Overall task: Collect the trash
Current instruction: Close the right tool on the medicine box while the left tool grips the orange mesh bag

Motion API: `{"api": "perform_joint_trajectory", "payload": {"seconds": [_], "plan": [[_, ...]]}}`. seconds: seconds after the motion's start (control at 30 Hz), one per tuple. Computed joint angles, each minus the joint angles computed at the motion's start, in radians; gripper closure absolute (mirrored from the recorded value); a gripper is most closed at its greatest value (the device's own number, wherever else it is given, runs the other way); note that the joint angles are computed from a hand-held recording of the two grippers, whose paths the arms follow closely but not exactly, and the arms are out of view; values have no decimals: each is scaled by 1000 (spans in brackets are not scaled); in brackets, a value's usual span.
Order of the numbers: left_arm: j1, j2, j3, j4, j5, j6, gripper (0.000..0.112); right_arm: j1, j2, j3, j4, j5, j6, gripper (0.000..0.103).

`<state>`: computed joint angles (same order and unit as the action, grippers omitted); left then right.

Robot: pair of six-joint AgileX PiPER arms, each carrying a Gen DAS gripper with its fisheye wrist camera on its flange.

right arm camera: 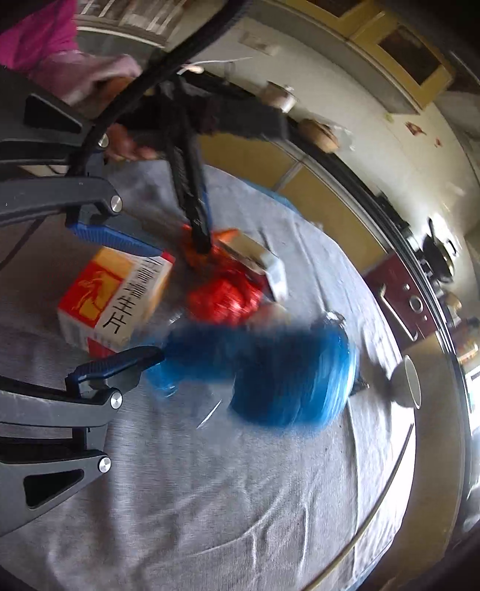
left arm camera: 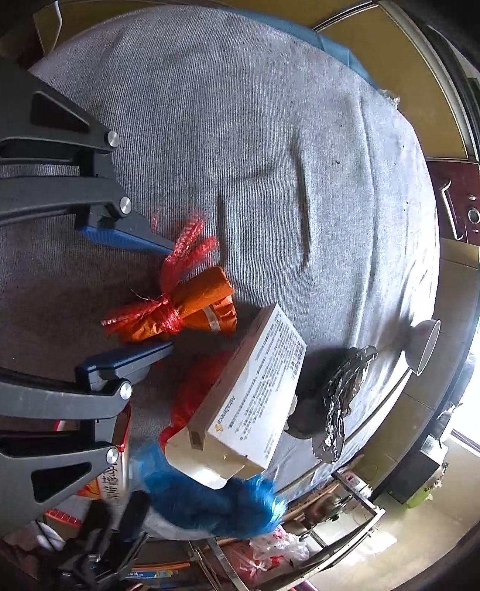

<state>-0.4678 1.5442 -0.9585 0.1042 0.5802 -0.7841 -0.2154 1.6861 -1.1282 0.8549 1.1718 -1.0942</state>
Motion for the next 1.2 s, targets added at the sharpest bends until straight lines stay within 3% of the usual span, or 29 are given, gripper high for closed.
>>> {"api": "perform_joint_trajectory", "payload": {"seconds": [0.07, 0.17, 0.27, 0.47, 0.5, 0.57, 0.6, 0.73, 0.8, 0.87, 0.93, 1.2], "plan": [[1, -11, 11, -17, -13, 19, 75, -4, -37, 26, -17, 10, -24, 49], [3, -31, 28, -36, -8, 39, 78, 10, -93, 68, -48, 3, -45, 48], [5, -61, 47, -31, 23, 42, 79, 54, -141, 115, -82, -63, -62, 41], [-9, -122, 65, 5, 83, 34, 78, 150, -199, 199, -130, -191, -79, 40], [-6, -119, 53, 9, 90, 37, 77, 162, -206, 211, -137, -222, -81, 40], [-2, -105, 27, 17, 100, 31, 58, 184, -217, 231, -148, -268, -78, 41], [2, -91, 11, 20, 98, 29, 53, 193, -219, 236, -146, -285, -78, 41], [13, -31, -20, 19, 86, 33, 52, 192, -233, 269, -106, -321, -132, 45], [27, -5, -23, -5, 62, 57, 57, 171, -240, 282, -80, -310, -160, 46], [15, -5, -12, 37, 54, 16, 75, 134, -242, 288, -56, -283, -178, 46], [21, 0, -11, 1, 41, 47, 85, 106, -242, 290, -45, -265, -184, 46], [-119, -67, -24, 199, 125, -183, 86, -78, -275, 300, 10, -133, -220, 46]]}}
